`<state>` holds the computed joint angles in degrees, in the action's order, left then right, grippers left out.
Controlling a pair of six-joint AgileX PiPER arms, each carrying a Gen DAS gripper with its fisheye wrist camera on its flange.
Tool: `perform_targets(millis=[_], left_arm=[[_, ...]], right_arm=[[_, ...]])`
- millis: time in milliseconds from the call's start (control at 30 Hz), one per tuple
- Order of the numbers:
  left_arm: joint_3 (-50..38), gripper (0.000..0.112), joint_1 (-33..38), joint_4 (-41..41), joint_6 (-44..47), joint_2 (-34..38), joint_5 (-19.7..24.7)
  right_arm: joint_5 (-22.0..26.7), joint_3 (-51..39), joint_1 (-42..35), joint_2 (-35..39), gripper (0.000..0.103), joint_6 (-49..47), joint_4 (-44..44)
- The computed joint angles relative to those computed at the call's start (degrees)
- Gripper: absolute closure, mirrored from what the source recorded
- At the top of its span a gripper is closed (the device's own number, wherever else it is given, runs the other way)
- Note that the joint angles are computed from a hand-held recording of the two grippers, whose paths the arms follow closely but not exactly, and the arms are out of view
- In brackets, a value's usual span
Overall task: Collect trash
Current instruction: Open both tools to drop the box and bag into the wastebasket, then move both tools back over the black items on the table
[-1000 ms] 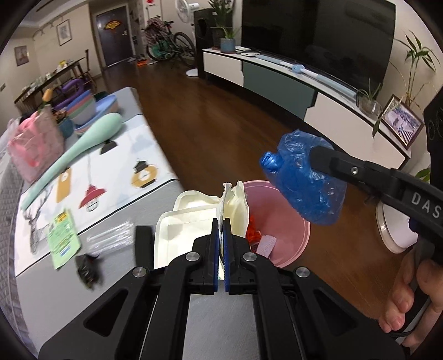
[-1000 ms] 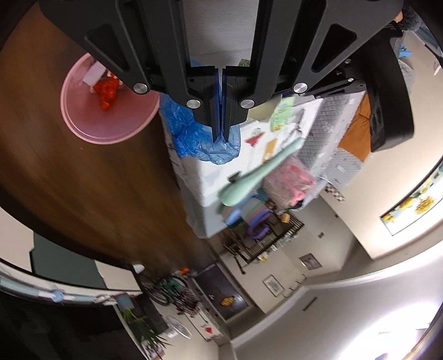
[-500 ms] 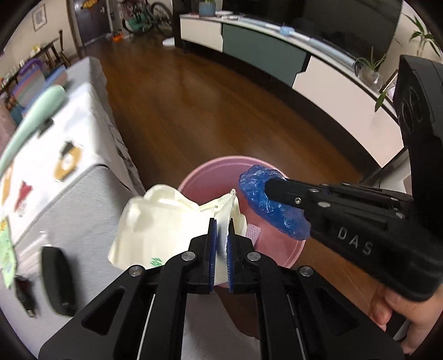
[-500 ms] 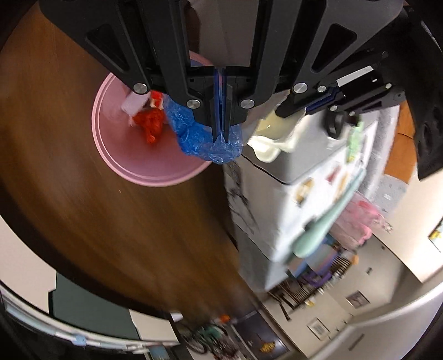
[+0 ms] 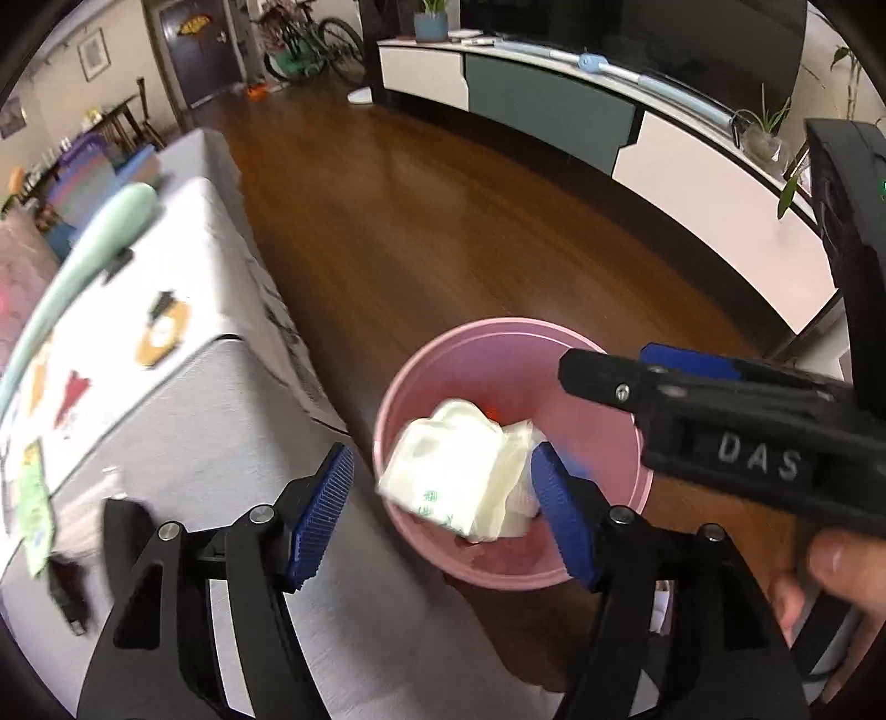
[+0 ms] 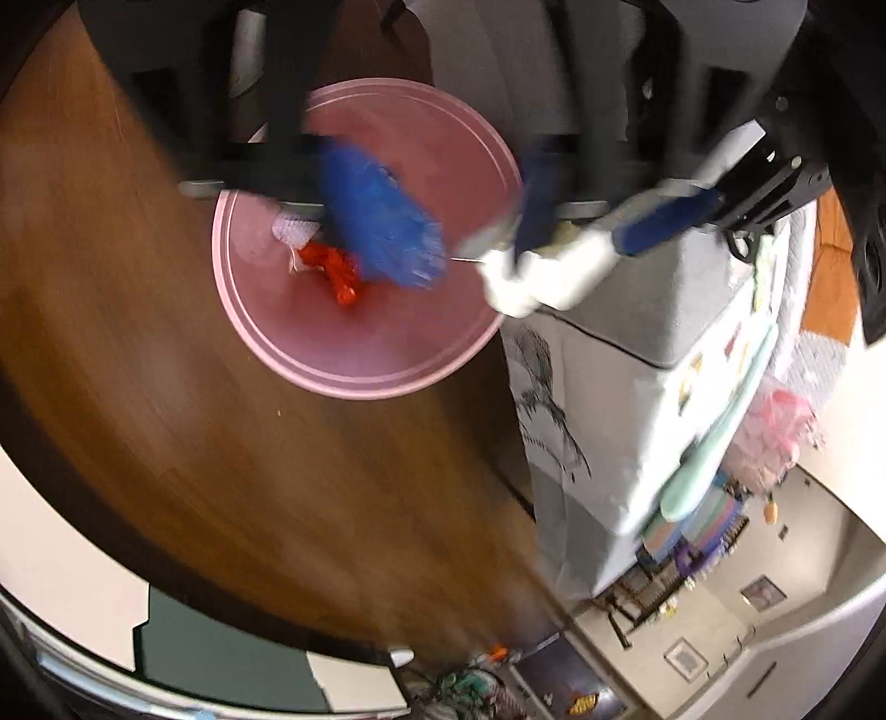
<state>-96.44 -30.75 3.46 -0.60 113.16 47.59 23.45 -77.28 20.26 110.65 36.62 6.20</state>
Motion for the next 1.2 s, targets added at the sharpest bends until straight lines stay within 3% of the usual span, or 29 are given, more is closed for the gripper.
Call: perform_targets(millis=[67, 133, 233, 367, 433, 467, 633, 800, 933, 1067, 1200], left_arm=[[2.47, 0.042, 1.09, -0.13, -0.35, -3.39, 0.41], [6.59, 0.033, 2.65, -1.16, -0.96, -8.08, -0.45], [15.48, 0.030, 5.97, -4.27, -0.42, -17.72, -2.77], [24.17, 0.029, 11.24, -6.28, 2.58, -29.51, -1.70], [28.24, 0.024, 14.30, -5.97, 2.61, -36.09, -0.82], [29.87, 0.024, 16.37, -7.25, 4.07, -38.96, -0.18], [32.99, 0.024, 33.78, -17.60, 18.32, -49.29, 7.48], [31.81, 0.024, 53.40, -28.86, 36.05, -52.46, 14.58], [31.53, 0.023, 67.92, -38.09, 48.59, -51.32, 20.37], [32.43, 0.023, 73.64, -42.47, 55.87, -49.57, 21.82], [33.90, 0.023, 73.45, -43.51, 58.97, -46.80, 19.63]], right_arm=[[1.71, -0.71, 1.32, -1.14, 0.037, 3.87, -4.12], [0.37, 0.56, 3.00, -3.69, 0.037, 5.70, -4.48], [-0.02, 3.01, 7.89, -9.31, 0.037, 18.22, -14.83], [6.12, 2.10, 17.72, -13.70, 0.032, 41.07, -35.84], [7.98, 1.86, 22.88, -15.48, 0.028, 50.84, -43.40], [11.23, 0.05, 26.98, -15.64, 0.024, 53.99, -46.38], [22.78, -10.42, 40.46, -11.53, 0.004, 55.73, -51.48], [31.05, -23.29, 48.70, -4.05, 0.005, 51.97, -53.41], [32.71, -29.09, 50.67, 0.00, 0.005, 46.37, -51.24], [34.83, -33.53, 51.03, 3.49, 0.005, 45.01, -51.47], [34.84, -37.87, 48.70, 7.58, 0.005, 41.96, -47.88]])
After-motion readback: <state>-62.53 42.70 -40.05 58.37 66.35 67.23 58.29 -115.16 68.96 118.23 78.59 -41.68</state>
